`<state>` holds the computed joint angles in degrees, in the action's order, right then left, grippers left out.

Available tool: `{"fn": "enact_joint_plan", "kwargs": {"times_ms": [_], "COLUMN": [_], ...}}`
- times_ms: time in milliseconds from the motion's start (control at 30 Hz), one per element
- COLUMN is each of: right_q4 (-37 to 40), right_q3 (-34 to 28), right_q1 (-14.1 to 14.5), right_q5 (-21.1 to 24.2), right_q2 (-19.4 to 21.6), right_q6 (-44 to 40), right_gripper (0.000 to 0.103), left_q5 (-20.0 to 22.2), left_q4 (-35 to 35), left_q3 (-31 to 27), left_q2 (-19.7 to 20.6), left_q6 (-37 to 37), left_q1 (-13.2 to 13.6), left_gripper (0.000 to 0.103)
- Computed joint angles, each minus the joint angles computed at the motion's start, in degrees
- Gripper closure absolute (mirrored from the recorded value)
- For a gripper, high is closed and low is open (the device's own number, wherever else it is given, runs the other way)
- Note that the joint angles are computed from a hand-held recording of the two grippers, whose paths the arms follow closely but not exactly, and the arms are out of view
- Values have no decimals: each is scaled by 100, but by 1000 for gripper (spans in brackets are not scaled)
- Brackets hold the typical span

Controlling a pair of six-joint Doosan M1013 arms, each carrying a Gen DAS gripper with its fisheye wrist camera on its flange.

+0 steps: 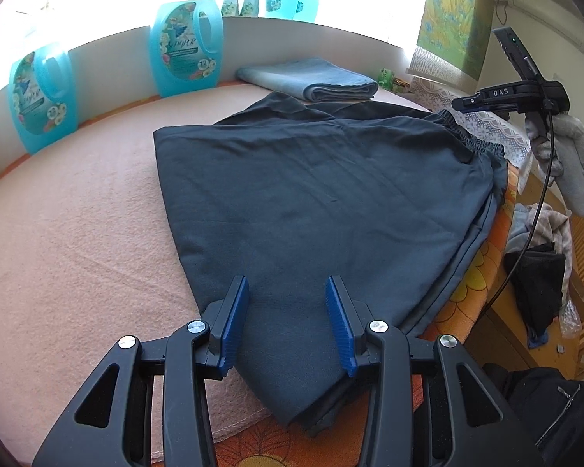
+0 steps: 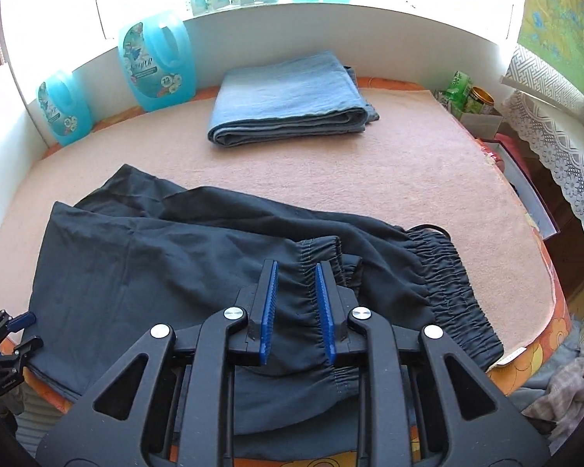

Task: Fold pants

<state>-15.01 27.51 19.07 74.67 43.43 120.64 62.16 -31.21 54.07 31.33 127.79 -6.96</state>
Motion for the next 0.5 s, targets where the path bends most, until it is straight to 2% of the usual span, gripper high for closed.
{"fn": "enact_joint_plan", "kwargs": {"times_ms": [100,133,167,200,400,500], "right_q4": [506,588,594,590,677,701], "right_q3": [143,79,-39,-179,-782,-819], "right_q1": [-32,-30,-19,-24,-175,-211], "right_q5": [-349,-342,-260,-148,535,641], "right_q2": [-117,-75,3,103,627,699], "right_q6": [-263,-338,-362,-378,-167,-85], "right_gripper": [80,74,67,65,65,65], "left_q5": [6,10,14,15,-3,-17], "left_q4": [-48,-74,-93,-108,-100,-109], "left_q3": [-20,-27,-31,-28,56,99], "left_q2": [16,24,29,29,-33,-75], "left_q6": [19,13,4,-4,3,-100], "left_q1": [3,7,11,16,46,88], "left_gripper": [63,63,63,63,63,63]}}
